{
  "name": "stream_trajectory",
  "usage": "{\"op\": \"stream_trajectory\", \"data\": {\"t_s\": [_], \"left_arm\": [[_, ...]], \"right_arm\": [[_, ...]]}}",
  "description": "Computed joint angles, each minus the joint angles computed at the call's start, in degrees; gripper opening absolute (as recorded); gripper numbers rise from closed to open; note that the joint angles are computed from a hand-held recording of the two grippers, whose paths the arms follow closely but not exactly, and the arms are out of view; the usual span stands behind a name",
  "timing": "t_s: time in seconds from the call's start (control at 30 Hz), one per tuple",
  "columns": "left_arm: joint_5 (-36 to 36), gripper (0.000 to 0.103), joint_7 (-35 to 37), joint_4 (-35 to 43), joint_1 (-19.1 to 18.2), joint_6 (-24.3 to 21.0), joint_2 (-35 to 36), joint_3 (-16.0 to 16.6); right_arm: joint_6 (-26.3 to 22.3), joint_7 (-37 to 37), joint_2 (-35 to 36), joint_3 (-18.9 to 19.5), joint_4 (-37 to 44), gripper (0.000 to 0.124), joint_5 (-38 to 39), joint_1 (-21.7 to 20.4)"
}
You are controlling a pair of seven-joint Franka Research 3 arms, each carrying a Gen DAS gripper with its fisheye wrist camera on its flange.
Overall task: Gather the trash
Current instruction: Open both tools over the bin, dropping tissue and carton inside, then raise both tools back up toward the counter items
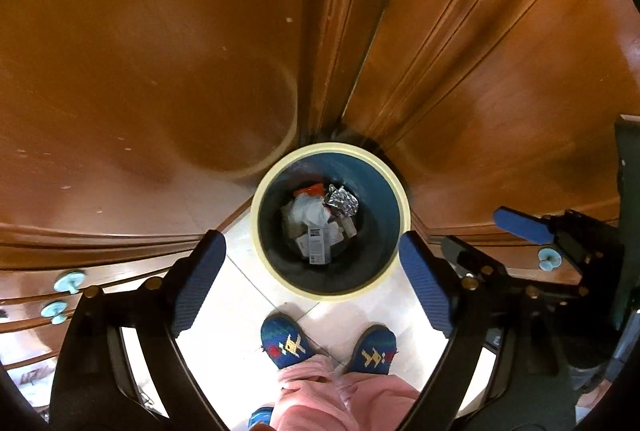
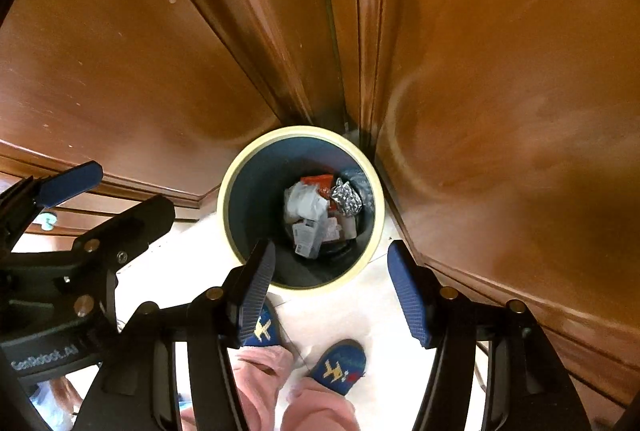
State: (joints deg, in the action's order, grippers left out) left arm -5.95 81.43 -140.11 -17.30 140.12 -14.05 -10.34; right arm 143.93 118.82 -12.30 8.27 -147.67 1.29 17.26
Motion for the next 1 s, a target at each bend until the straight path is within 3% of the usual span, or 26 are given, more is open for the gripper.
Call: {"op": "stream_trajectory", "data": {"t_s": [0.27, 0.4, 0.5, 0.7, 0.9, 1.0], "left_arm": [[-1.1, 0.087, -0.7, 3.3, -0.5, -9.9, -6.5, 0.8], [-2.2, 0.087, -1.1, 6.9, -0.8, -15.3, -9.4, 1.2], [-2.5, 0.087, -2.3, 11.6, -0.7, -21.2, -11.7, 1.6], [1.6, 0.087, -4.0, 20.9, 0.6, -28.6, -14.9, 1.1], [5.4, 0.087, -6.8, 33.9, 3.0, -35.7, -14.7, 1.1], [7.0, 0.084, -7.8, 40.8, 4.1, -38.3, -13.5, 1.0]], "right_arm": [[-10.7, 1.4, -8.8, 1.1, 2.1, 0.060, 1.4, 0.4], [-18.4, 2.7, -13.0, 1.7, 5.5, 0.060, 1.0, -0.1], [-24.8, 3.3, -16.0, 2.2, 9.5, 0.060, 0.9, -0.4], [-35.4, 2.5, -19.2, 2.9, 19.9, 0.060, 0.0, -1.3], [-41.1, 0.8, -18.2, 4.0, 33.5, 0.060, -1.6, -2.6], [-41.1, 0.0, -16.8, 4.3, 39.7, 0.060, -2.4, -3.2]]}}
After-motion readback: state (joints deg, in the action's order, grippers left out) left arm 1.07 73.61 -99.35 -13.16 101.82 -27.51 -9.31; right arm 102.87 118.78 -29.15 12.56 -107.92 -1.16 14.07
